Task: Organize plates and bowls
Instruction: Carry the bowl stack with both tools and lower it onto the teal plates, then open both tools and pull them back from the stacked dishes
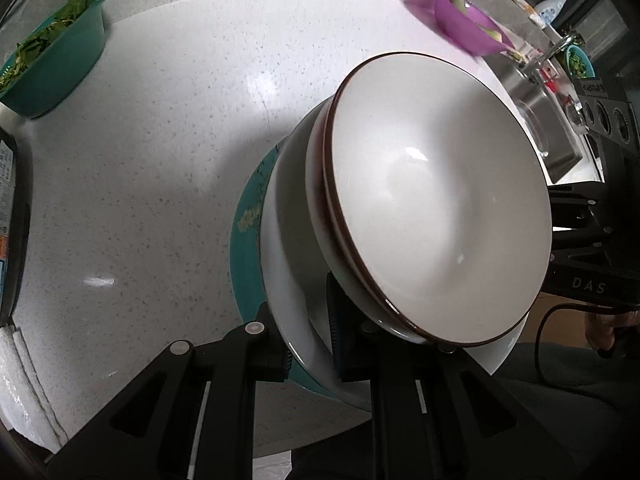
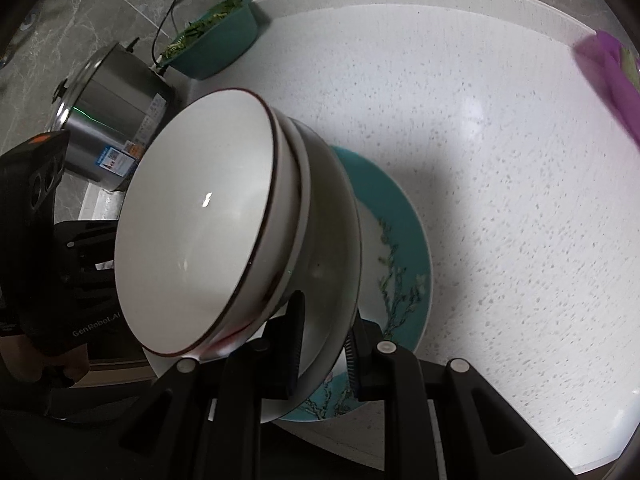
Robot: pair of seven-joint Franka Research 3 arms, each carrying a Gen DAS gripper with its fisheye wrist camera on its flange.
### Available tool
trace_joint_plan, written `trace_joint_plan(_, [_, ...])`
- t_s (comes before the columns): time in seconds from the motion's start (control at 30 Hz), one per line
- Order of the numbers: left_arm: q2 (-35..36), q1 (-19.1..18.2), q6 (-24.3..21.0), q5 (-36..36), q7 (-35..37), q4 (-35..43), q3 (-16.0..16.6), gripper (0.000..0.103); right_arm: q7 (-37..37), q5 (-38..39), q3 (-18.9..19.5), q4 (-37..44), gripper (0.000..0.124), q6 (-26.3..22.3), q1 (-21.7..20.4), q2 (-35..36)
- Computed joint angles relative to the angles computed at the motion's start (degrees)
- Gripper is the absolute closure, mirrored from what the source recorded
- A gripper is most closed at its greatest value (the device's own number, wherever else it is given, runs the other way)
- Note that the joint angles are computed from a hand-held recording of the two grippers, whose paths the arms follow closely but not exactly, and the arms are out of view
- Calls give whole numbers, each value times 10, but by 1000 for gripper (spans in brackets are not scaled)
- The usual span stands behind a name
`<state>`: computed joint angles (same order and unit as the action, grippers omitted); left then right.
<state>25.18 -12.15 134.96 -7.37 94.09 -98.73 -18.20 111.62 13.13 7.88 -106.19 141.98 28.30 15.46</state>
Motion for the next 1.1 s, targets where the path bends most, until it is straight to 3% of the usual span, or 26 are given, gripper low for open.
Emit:
trace_joint_plan(0.37, [38,-2,10,7,8,15,-4,91,22,-6,-2,-20,104,16,5,5])
trace_joint_plan(0.53, [73,-27,18,40,-16,53,1,91,30,-11,-2,-30,104,27,9,5])
trace_joint_plan(1.1, [37,-4,73,28,-2,-13,-15,88,76,-45,-8,-45,102,58,22,1])
